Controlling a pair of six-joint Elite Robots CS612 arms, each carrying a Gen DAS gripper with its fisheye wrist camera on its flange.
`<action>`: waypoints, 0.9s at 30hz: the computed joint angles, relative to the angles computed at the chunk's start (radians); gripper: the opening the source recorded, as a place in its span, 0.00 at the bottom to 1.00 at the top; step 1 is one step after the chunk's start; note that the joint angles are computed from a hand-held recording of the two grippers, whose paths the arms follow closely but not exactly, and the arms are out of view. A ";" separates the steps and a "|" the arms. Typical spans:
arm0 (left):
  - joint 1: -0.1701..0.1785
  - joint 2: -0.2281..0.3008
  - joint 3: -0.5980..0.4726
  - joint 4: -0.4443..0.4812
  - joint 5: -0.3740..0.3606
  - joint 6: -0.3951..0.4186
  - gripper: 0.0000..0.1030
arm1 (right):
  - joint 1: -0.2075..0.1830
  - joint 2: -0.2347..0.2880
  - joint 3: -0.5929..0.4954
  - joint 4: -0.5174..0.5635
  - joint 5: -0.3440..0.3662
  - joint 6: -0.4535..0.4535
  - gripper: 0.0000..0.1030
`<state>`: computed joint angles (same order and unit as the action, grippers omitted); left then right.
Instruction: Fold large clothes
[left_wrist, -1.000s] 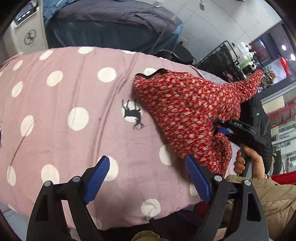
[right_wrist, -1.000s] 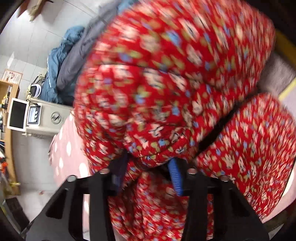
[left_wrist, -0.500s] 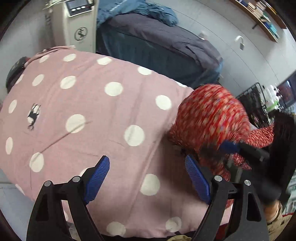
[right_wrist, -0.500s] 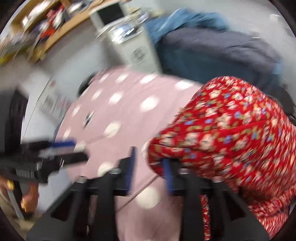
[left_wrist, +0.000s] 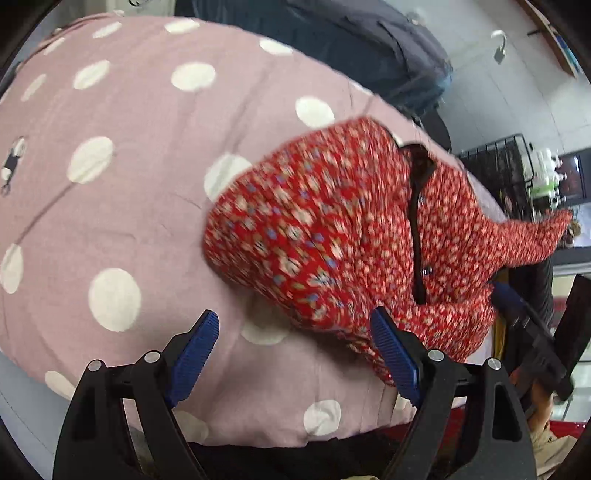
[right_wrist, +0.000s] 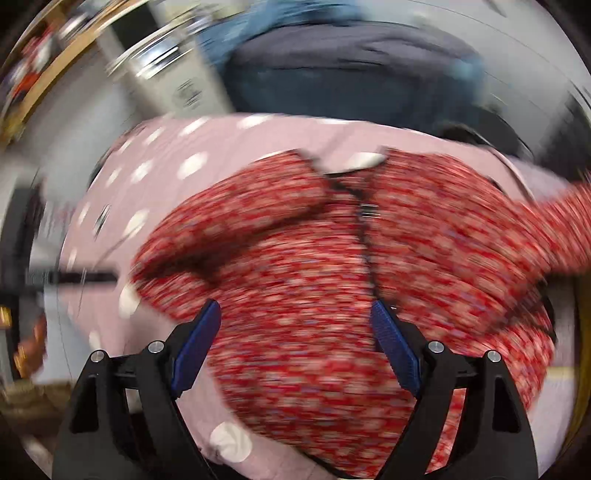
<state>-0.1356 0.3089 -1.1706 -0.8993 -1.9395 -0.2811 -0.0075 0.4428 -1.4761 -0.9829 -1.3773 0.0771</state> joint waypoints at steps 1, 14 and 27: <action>-0.001 0.003 0.006 0.010 -0.029 0.003 0.80 | -0.016 0.005 -0.010 -0.010 -0.042 0.067 0.80; -0.043 0.021 0.105 -0.032 0.063 -0.035 0.45 | -0.098 0.012 0.140 -0.108 -0.073 0.260 0.72; -0.061 -0.036 -0.014 -0.315 0.322 0.057 0.15 | -0.057 -0.035 0.042 -0.239 0.016 0.148 0.18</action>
<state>-0.1963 0.2734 -1.1847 -1.2138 -1.6180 -0.2237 -0.0646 0.4079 -1.4340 -1.2220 -1.3616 0.2256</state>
